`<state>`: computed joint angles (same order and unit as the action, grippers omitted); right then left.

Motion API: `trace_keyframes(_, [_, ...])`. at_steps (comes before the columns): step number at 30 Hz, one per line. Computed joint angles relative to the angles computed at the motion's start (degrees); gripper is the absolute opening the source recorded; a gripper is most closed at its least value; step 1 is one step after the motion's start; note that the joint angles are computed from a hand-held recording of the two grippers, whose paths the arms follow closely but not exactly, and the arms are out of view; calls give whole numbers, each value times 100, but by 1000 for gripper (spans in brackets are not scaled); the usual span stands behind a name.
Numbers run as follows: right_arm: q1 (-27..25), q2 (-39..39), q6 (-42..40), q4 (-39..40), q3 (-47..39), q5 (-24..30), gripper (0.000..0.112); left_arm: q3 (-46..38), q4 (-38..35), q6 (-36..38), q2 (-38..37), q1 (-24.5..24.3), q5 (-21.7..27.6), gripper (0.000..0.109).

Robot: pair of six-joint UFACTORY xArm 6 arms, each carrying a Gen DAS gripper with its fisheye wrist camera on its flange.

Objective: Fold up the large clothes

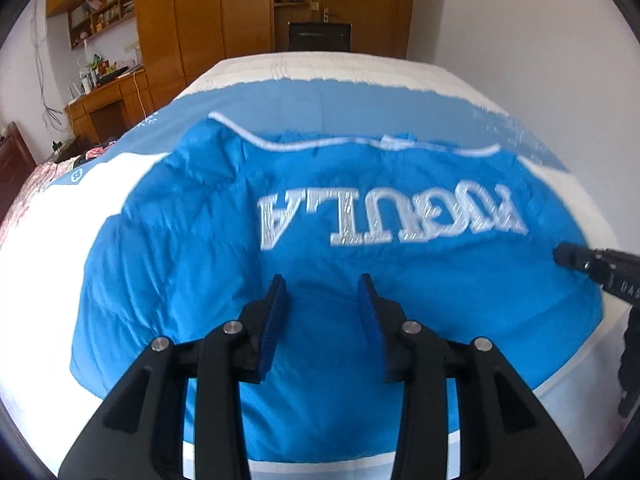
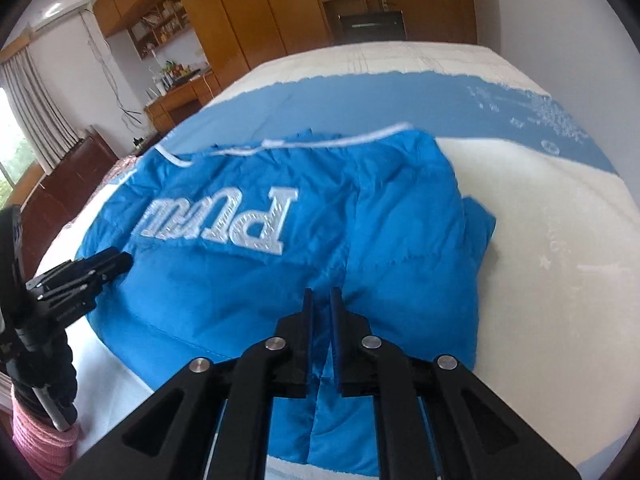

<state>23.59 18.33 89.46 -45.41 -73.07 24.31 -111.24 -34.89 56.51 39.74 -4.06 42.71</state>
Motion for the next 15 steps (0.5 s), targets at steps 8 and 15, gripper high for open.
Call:
trace_keyframes(8, [-64,208,725,-847,39,-181,7,-252,-37,107,306,62,134,38])
trace_keyframes(15, [-110,173,1136,-1261,112,-332,7,-121,-142,183,257,64,43,38])
